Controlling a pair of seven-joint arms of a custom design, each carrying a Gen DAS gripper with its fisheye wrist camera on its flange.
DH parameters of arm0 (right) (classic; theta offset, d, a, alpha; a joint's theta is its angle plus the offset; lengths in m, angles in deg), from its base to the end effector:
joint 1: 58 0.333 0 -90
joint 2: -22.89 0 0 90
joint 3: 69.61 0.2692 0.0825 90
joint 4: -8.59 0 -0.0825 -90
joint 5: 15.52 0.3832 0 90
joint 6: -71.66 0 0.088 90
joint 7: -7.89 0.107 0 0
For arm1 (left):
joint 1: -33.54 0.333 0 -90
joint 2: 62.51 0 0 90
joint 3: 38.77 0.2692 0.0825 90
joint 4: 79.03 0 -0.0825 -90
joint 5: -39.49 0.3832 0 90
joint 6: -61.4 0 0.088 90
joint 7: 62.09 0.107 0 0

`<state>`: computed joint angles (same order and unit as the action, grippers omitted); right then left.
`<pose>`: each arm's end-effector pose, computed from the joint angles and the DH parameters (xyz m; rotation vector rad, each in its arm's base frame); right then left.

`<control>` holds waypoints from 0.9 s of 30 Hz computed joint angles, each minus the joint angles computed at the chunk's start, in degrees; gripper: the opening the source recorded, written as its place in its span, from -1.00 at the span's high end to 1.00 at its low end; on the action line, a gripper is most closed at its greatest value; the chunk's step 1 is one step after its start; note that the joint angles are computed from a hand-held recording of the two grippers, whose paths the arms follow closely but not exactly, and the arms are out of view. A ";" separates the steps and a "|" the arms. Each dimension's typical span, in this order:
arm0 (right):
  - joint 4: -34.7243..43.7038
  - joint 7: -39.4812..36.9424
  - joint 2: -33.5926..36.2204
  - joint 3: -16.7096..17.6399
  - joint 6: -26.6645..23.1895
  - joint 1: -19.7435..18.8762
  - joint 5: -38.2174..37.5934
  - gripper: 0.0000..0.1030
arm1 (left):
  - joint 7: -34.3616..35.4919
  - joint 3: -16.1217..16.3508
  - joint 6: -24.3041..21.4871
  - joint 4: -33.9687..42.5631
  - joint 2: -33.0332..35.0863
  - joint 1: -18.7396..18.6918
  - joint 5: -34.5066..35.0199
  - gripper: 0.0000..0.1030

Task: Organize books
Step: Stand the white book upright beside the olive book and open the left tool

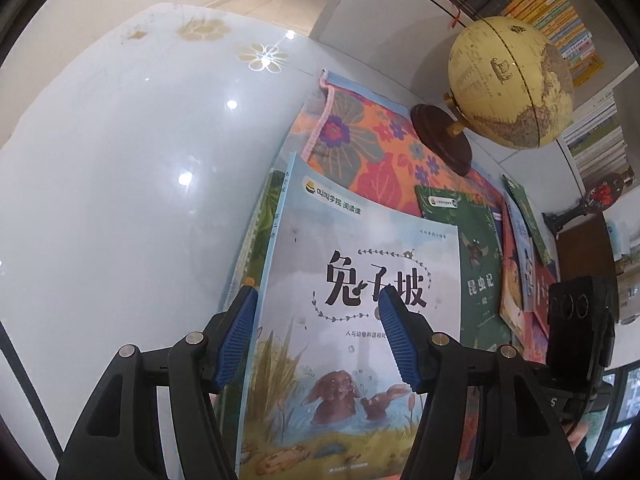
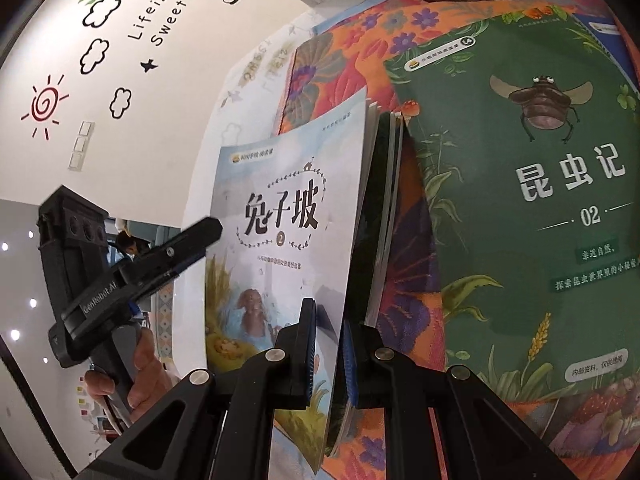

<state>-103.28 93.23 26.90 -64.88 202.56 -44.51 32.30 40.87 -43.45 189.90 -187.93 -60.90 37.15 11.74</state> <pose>0.5628 0.2027 0.4293 -1.6710 1.8187 0.5147 0.5954 -0.0243 0.4714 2.1270 -2.1256 0.8048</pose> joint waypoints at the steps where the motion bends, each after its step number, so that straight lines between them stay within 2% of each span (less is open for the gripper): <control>1: -0.19 0.27 -0.08 0.08 0.70 0.17 -0.77 0.74 | -0.33 -0.01 0.37 -0.11 0.04 -0.06 0.52 -0.15; 8: -1.06 2.59 -0.72 0.35 3.41 0.80 -0.68 0.72 | -4.07 -0.05 0.55 0.42 1.38 -0.19 3.89 -0.15; 14: -5.18 4.67 -5.42 -0.38 7.47 1.49 -5.96 0.72 | -6.15 -0.42 6.30 -3.24 -2.53 -1.02 8.19 -0.20; 19: -8.81 3.40 -10.44 -2.81 8.33 1.50 -3.71 0.69 | -7.64 -1.27 8.34 -4.43 -5.02 -2.53 9.67 -0.20; 22: -13.14 5.74 -15.02 -4.20 10.82 0.69 -8.21 0.21 | -8.70 -2.39 8.74 -4.07 -5.51 -4.12 10.25 -0.20; 23: -14.71 6.07 -16.58 -4.80 11.93 0.62 -8.97 -0.04 | -9.20 -2.78 8.88 -3.74 -5.38 -4.74 10.46 -0.20; 25: -18.87 7.89 -20.71 -6.20 13.89 -0.48 -12.38 -0.10 | -9.38 -3.67 8.95 -3.27 -5.08 -6.31 9.32 -0.20; 27: -21.48 10.32 -23.67 -7.76 13.36 -1.96 -16.76 -0.10 | -10.47 -4.73 8.55 -2.24 -4.07 -8.04 8.77 -0.20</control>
